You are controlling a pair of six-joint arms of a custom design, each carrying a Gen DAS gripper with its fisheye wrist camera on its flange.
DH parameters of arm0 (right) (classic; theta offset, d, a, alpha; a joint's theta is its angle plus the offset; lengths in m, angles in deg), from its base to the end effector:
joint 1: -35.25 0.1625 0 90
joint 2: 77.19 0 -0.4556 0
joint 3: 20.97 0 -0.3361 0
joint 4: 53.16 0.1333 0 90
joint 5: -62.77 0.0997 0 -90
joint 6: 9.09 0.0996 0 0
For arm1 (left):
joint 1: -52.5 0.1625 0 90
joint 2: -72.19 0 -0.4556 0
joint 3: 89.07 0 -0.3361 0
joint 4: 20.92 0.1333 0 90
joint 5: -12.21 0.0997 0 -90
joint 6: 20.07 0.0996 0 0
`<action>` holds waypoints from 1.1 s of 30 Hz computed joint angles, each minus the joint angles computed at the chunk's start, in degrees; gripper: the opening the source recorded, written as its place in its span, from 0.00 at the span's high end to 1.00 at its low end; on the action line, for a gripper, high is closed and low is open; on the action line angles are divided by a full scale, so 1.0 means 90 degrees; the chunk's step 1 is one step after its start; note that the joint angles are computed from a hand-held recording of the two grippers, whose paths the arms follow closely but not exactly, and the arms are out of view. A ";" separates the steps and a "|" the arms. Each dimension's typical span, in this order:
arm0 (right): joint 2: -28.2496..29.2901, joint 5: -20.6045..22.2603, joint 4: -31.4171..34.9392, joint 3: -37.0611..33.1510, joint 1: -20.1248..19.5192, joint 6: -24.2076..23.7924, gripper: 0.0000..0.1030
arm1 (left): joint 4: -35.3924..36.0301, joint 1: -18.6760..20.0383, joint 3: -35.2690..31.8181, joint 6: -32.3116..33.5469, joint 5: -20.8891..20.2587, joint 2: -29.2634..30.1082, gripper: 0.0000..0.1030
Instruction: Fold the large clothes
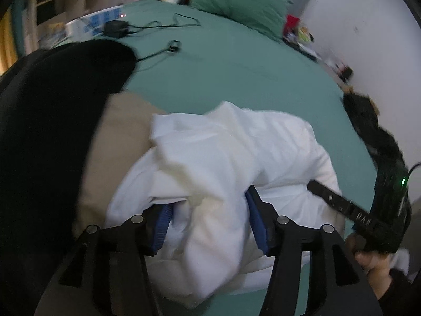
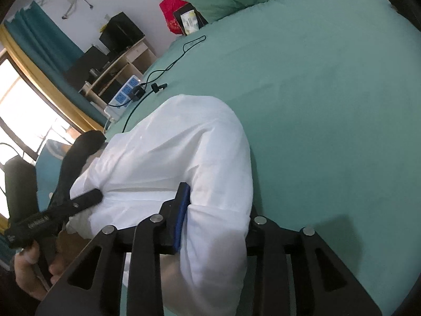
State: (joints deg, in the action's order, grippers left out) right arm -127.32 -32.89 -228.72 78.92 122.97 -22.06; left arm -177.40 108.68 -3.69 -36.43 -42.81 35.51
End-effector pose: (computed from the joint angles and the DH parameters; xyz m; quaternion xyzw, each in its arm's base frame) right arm 0.0976 -0.6524 0.2335 0.0734 -0.9477 0.2980 0.0873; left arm -0.2354 -0.6934 0.1349 0.0971 0.9384 -0.2594 0.2064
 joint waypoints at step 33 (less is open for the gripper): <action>-0.0455 -0.1532 0.1879 -0.0145 0.0438 -0.0229 0.19 | 0.0315 -0.0634 0.1325 -0.1857 0.1081 -0.0638 0.55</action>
State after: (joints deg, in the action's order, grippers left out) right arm -131.42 -46.67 -211.82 77.62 126.91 -24.12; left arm -174.56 102.97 8.24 -53.14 -33.09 29.76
